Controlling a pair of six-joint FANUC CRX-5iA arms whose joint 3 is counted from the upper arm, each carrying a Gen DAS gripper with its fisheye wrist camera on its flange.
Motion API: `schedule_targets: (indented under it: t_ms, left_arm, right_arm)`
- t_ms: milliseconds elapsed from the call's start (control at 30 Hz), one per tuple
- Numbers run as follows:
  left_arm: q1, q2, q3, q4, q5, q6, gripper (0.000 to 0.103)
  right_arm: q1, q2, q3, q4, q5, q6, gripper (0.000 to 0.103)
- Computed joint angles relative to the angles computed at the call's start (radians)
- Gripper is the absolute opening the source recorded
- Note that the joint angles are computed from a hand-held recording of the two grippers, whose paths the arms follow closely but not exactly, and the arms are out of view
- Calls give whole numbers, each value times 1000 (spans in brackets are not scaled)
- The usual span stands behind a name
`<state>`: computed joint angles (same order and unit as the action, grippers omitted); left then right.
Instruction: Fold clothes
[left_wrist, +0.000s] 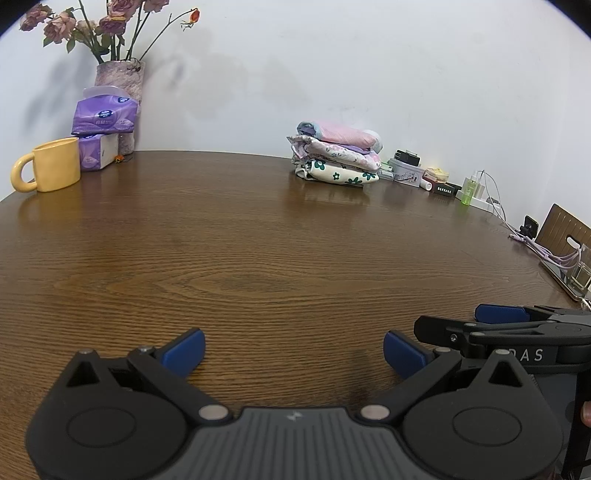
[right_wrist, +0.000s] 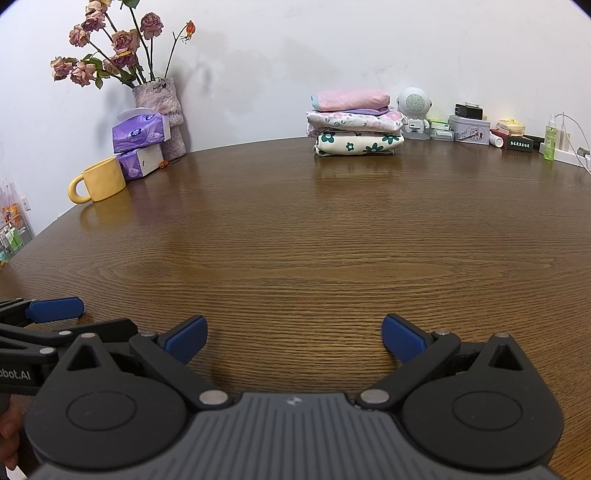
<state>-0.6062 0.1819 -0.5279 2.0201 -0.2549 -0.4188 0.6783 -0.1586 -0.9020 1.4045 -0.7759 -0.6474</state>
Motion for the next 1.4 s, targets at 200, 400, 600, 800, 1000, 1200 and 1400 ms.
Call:
schedule_targets:
  t_ms: [200,400,600,800,1000,1200,1400]
  left_arm:
    - [-2,0,1,7,3,-5,103]
    - [-6,-1,1,21,10,-15,103]
    - [-7,-2,0,26,10,-19,103]
    - [-10,-2,1,36,12,-30,103]
    - [-16,-4,-1,70,11,-64,103]
    - [-21,-6,-2,88,11,-88,103]
    - [-27,-8,-3,109,10,-112,103]
  right_arm:
    - [-10,-5,-8,23,9,-26,103]
    - [-14,-8,-14,35,9,-46,103]
    - [-22,-13,-22,55,16,-62,103]
    - [-21,-12,-24,66,7,-67,103]
    - [-18,-10,-21,65,3,-63,103]
    - [-17,-9,-20,59,3,-58,103]
    - [-13,-7,-17,55,-1,-56,103]
